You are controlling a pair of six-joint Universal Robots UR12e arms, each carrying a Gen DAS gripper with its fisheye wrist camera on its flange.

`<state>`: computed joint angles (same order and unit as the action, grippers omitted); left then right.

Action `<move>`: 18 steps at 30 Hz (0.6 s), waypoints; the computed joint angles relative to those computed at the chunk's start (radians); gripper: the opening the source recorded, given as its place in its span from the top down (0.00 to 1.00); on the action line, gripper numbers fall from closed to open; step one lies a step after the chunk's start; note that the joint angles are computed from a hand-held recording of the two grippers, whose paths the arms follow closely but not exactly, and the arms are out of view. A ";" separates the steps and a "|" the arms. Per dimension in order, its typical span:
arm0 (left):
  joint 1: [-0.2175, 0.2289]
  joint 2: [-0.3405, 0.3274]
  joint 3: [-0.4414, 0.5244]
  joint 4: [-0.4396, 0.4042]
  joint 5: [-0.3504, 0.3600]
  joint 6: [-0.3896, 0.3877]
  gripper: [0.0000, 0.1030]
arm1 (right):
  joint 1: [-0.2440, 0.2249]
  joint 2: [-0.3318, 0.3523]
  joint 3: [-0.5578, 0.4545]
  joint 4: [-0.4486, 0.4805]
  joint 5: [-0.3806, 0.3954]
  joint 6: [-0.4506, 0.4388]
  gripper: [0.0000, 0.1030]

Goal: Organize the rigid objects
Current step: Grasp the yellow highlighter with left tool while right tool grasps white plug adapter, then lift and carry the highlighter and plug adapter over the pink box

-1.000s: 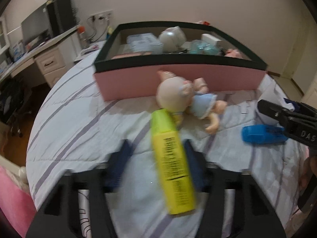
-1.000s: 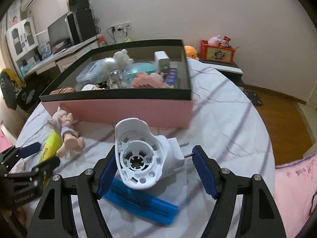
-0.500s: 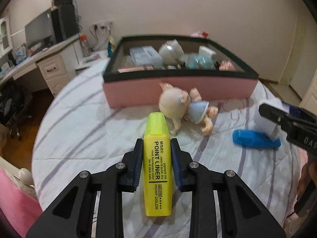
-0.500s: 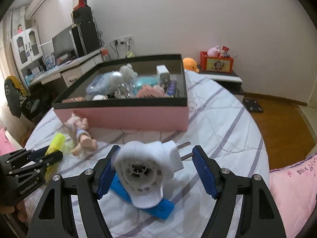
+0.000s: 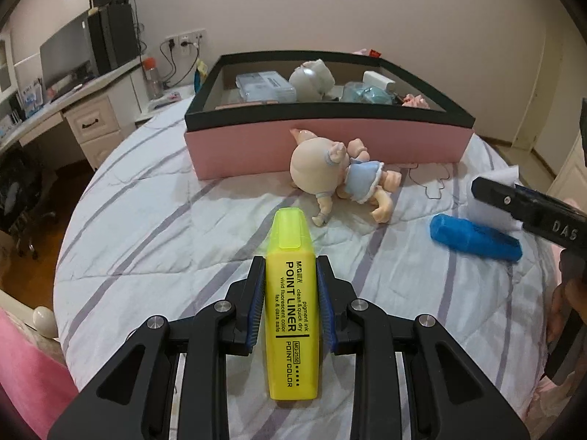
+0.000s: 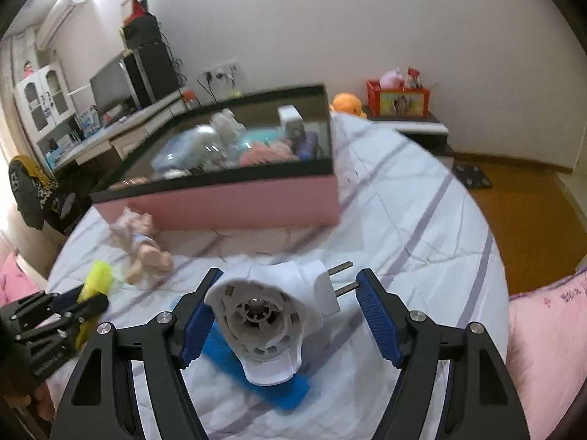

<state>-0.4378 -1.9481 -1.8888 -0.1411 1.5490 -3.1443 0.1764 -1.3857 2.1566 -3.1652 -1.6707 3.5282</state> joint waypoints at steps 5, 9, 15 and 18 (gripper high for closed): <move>-0.001 -0.015 0.019 -0.008 0.009 -0.020 0.73 | -0.018 0.000 0.009 -0.008 0.041 0.025 0.27; 0.001 -0.020 0.023 -0.007 0.003 -0.033 0.73 | -0.018 0.002 0.004 0.008 0.045 0.026 0.27; 0.003 -0.021 0.028 -0.013 -0.004 -0.032 0.74 | 0.004 0.010 -0.030 0.093 -0.012 -0.024 0.28; 0.009 -0.020 0.022 0.006 -0.025 -0.041 0.74 | 0.017 0.009 -0.029 0.083 -0.044 -0.048 0.28</move>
